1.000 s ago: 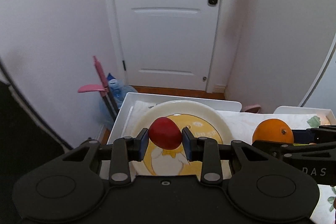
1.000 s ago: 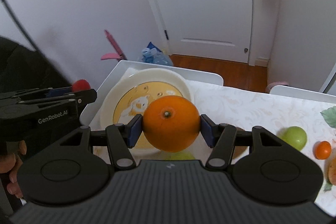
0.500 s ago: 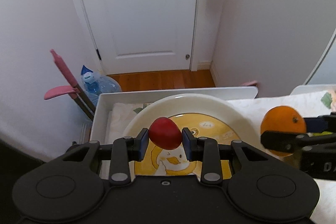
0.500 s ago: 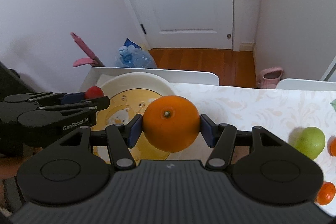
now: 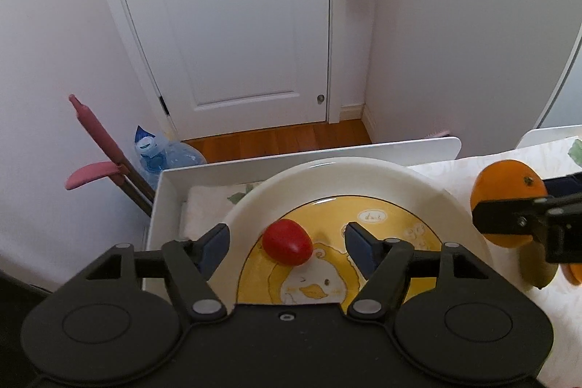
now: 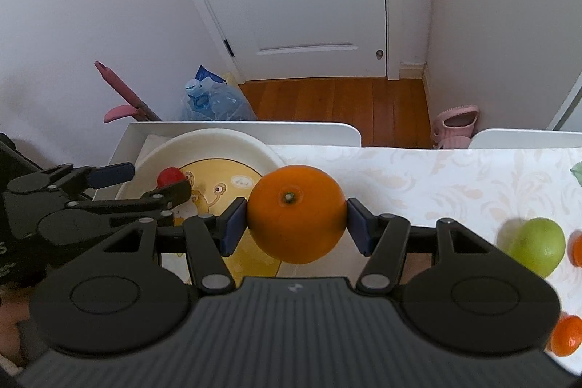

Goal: Organize fruits
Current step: 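Carry the tomato and orange to the duck bowl and release both, then withdraw both tools from the bowl back over the fruit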

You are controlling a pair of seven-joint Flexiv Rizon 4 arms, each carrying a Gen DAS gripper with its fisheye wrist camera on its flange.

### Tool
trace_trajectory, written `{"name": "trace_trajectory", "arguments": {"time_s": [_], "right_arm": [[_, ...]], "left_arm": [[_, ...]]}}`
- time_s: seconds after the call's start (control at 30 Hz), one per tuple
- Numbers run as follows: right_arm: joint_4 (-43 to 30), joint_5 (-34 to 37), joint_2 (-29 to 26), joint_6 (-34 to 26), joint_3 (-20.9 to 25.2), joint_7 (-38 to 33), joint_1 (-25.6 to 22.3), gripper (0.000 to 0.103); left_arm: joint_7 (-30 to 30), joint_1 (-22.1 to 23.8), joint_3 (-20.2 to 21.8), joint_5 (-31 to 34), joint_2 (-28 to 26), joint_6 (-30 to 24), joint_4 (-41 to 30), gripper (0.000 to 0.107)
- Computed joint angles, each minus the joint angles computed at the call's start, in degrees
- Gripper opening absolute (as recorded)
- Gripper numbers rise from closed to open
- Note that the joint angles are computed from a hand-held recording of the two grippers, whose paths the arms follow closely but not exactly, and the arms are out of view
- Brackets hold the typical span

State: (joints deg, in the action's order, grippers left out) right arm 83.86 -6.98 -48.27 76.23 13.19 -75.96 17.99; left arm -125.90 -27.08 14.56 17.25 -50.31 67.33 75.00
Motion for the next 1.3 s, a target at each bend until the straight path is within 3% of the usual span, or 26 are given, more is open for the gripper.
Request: {"name": "trace_trajectory", "arguments": {"time_s": [0.37,0.93,1.0,1.07,1.2,1.3], "right_arm": [[-4.1,0.2,-2.2,-2.3,2.2,-4.3,0.0,0.074],[-13.7,2.4,-8.8,-7.9,4.7,-16.5,2.0,0.074],[-13.8,2.9,-8.8,-7.8,4.4,-17.4,2.3,0.078],[-12.8,3.3,-8.3,-5.5,4.2,-18.3,2.4,0.103],[-10.4,2.9,-7.2,-0.4,3.5,-18.7,2.6,0.103],[-9.9,2.3,-6.6,-0.7,2.7,-17.4,2.9,0.103]], "left_arm": [[-5.9,-1.3,1.4,1.2,4.4,1.0,6.3,0.074],[-9.2,-1.0,0.4,2.8,7.3,1.6,11.2,0.075],[-9.3,-0.9,0.5,2.8,7.2,2.1,11.3,0.075],[-9.5,-1.1,0.6,2.8,7.4,2.6,11.5,0.075],[-10.2,-2.3,1.6,3.5,7.6,2.5,11.4,0.090],[-11.0,-2.8,1.9,4.2,7.9,2.5,11.4,0.091]]}}
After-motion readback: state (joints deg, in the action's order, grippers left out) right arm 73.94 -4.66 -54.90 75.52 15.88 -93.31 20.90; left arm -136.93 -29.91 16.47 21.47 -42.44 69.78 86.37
